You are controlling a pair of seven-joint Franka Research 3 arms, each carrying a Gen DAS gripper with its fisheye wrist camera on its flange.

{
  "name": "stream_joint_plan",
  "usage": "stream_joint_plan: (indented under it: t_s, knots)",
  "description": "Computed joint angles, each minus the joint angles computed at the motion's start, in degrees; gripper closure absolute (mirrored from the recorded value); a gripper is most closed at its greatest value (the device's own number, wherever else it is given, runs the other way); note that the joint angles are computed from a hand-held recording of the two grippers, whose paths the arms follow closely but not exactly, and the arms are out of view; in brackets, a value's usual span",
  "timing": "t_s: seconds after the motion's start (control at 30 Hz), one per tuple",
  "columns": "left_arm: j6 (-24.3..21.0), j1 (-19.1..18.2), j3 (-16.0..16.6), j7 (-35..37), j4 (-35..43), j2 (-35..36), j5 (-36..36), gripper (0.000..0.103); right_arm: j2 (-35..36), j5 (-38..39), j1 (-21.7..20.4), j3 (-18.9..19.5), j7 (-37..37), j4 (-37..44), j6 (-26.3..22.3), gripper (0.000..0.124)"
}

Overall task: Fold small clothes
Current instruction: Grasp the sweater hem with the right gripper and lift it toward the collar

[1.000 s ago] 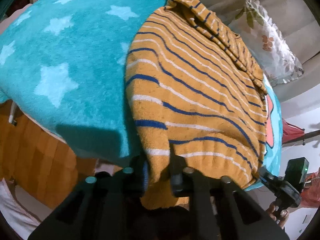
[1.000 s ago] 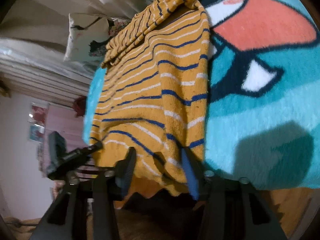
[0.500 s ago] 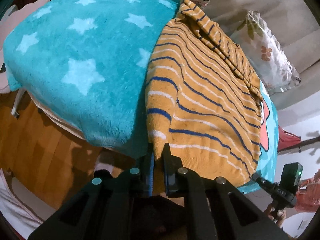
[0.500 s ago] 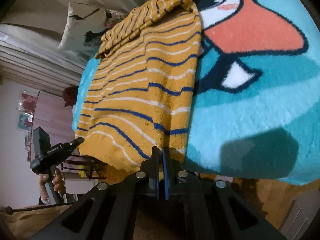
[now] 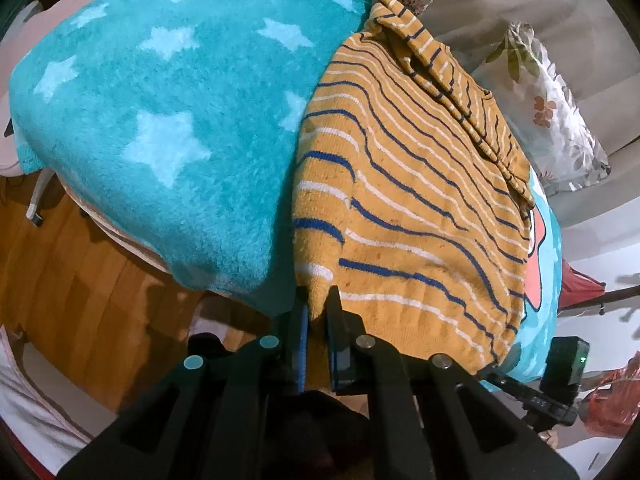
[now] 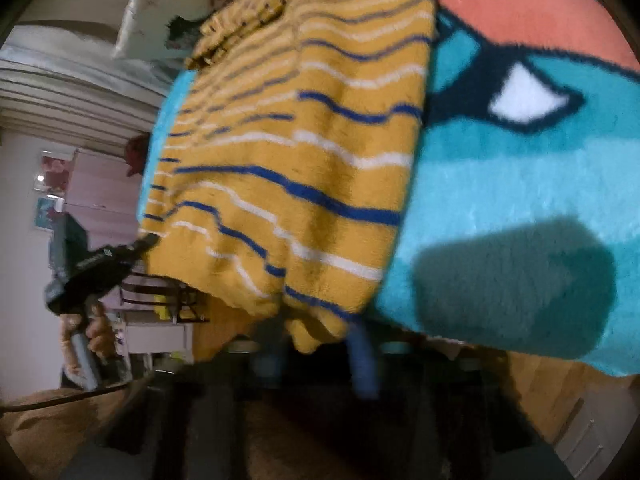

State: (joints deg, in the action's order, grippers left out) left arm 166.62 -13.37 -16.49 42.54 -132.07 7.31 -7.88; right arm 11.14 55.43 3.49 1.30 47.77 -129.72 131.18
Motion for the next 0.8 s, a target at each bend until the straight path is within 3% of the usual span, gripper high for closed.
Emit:
stream_joint_plan:
  t_s: [0.27,0.4,0.47,0.57,0.63,0.7,0.8]
  knots:
    - [0.3,-0.9,1.3,-2.9,0.5,-2.6,4.3,0.096,-7.2,1.0,-0.2,-1.0,-5.9,-0.7,-2.0,0.115]
    - [0.6,0.4,1.7,0.3,4.8,-1.0,3.6,0.096,-7.3,3.4,0.2,-1.7,-6.1,3.6,-1.6,0.117]
    - [0.3,1.6,1.7,2.8,8.5,1.7,3.0,0.096,-4.5,4.3,0.3,-1.6,-4.7,7.6,-0.3,0.117]
    - [-0.9,1.9,3.4,3.4,16.4,7.4,7.9,0.099,1.2,3.6,0.7,-0.8,-0.8,14.4,3.3,0.117]
    - [-1.2,4.4,1.6,7.2,22.7,12.6,6.8,0.099,5.8,2.6,0.7,0.0,3.0,19.8,5.1,0.117]
    - [-2.3,6.0,0.5,9.4,28.3,17.4,6.1,0.099,11.6,-0.4,1.1,0.6,9.0,26.5,7.3,0.117]
    - [-7.5,5.5,1.8,10.5,39.2,24.3,8.3,0.099,20.1,-7.3,2.2,0.1,20.9,36.7,7.8,0.116]
